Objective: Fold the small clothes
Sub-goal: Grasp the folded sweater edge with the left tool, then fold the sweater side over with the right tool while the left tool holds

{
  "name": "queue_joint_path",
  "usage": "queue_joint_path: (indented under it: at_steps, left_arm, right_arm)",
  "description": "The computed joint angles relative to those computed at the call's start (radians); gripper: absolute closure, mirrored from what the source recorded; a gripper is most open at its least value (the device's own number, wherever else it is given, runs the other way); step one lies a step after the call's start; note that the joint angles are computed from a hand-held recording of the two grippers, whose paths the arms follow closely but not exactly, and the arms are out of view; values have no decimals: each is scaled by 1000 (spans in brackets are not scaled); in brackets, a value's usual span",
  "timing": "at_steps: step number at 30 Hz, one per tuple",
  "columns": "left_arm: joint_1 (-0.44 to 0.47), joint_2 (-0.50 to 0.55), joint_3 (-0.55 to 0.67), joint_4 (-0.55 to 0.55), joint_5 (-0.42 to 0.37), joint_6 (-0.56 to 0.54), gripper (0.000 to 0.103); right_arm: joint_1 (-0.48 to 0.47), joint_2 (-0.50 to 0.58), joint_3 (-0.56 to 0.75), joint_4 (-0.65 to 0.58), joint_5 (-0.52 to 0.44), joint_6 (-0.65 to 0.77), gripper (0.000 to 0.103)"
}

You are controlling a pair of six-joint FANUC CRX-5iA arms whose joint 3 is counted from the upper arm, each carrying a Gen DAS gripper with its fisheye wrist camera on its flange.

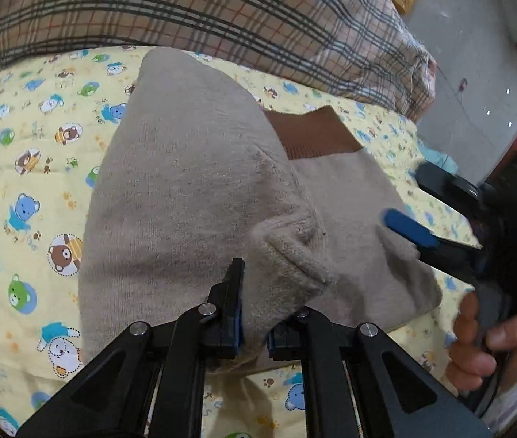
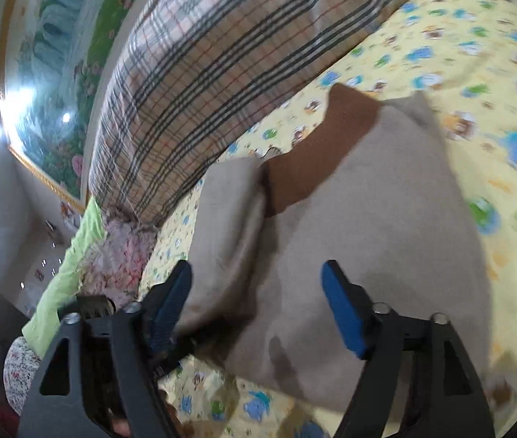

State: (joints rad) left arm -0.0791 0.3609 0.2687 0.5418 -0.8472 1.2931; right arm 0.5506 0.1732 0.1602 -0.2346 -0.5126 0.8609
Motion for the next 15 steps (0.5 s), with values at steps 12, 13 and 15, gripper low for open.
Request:
queue_joint_path:
  at_steps: [12, 13, 15]
  left_arm:
    - [18, -8, -22, 59, -7, -41, 95]
    - [17, -13, -23, 50, -9, -35, 95]
    - [17, -28, -33, 65, -8, -36, 95]
  right_arm:
    - [-76, 458, 690, -233, -446, 219, 61]
    - [-74, 485, 728, -220, -473, 204, 67]
    - [-73, 501, 750, -211, -474, 196, 86]
